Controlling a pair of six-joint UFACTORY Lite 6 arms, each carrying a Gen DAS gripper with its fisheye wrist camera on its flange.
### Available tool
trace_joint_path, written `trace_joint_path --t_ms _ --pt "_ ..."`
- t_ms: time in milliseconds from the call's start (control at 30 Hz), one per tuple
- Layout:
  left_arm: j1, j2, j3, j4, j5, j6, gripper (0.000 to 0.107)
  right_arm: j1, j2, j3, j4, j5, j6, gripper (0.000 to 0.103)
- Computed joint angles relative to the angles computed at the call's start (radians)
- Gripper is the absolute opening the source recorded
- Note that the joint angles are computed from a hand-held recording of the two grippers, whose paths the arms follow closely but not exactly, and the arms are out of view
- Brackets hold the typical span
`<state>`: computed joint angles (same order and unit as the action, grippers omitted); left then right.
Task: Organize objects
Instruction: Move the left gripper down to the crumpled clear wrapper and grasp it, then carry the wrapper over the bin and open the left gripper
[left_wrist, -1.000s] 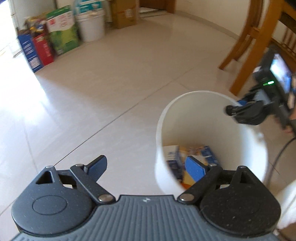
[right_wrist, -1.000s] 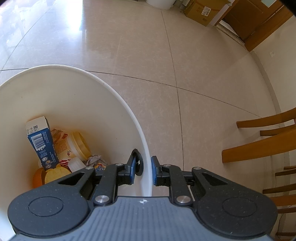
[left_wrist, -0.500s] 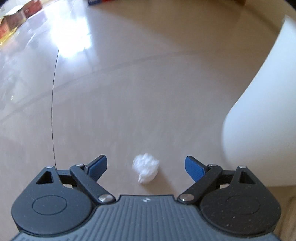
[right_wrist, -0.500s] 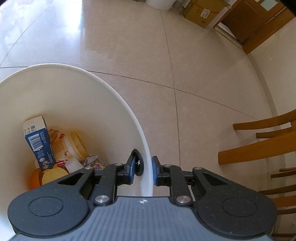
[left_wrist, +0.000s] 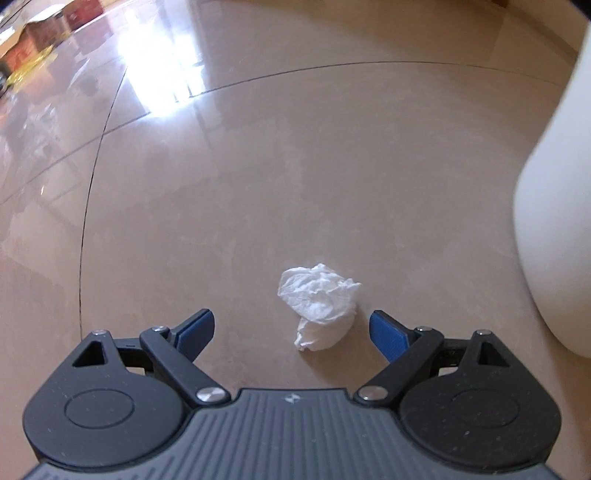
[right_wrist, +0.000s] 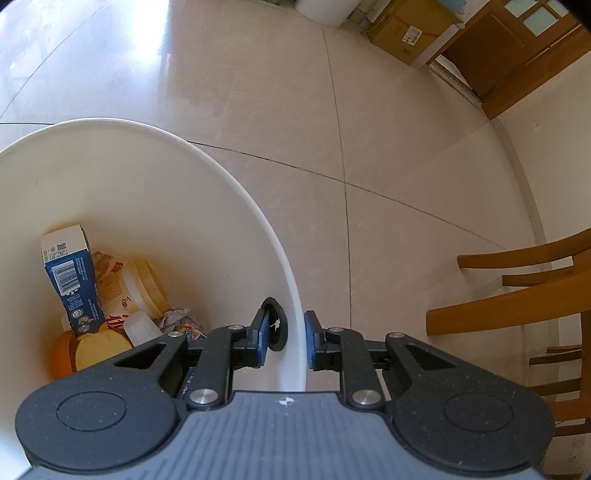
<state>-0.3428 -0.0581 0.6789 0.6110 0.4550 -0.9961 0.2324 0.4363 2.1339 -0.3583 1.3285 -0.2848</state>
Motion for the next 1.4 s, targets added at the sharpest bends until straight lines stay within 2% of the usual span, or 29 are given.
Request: trace_joint_path --t_ms 200,300,433,600,767,867,1033,1400 --pt "0.065 0.048 -0.006 0.001 -0.077 -0.050 0.088 0.001 -0.011 -0.018 0.001 -0.012 -0.003 0.023" --pt "0.081 0.043 -0.012 0.016 -0.085 -0.078 0.087 -0.001 -0.015 -0.020 0.004 -0.015 -0.011 0.023" --pt "0.076 0.031 -0.010 0.032 -0.078 -0.088 0.078 -0.001 -0.015 -0.020 0.005 -0.016 -0.015 0.023" --pt "0.071 0.018 -0.012 0.044 -0.075 -0.099 0.065 -0.001 -0.017 -0.022 0.006 -0.015 -0.011 0.023" --pt "0.044 -0.023 -0.006 -0.034 -0.036 -0.010 0.041 -0.004 -0.004 0.000 0.009 -0.005 -0.013 0.023" --pt "0.073 -0.001 0.024 -0.093 -0.043 0.069 0.033 -0.004 -0.001 0.005 0.009 -0.002 -0.013 0.023" --pt "0.101 0.003 0.044 -0.189 -0.041 0.172 0.027 -0.007 0.007 0.019 0.012 0.004 -0.017 0.023" --pt "0.128 -0.021 0.101 -0.320 0.023 0.343 0.024 -0.002 0.010 0.022 0.006 0.009 -0.007 0.023"
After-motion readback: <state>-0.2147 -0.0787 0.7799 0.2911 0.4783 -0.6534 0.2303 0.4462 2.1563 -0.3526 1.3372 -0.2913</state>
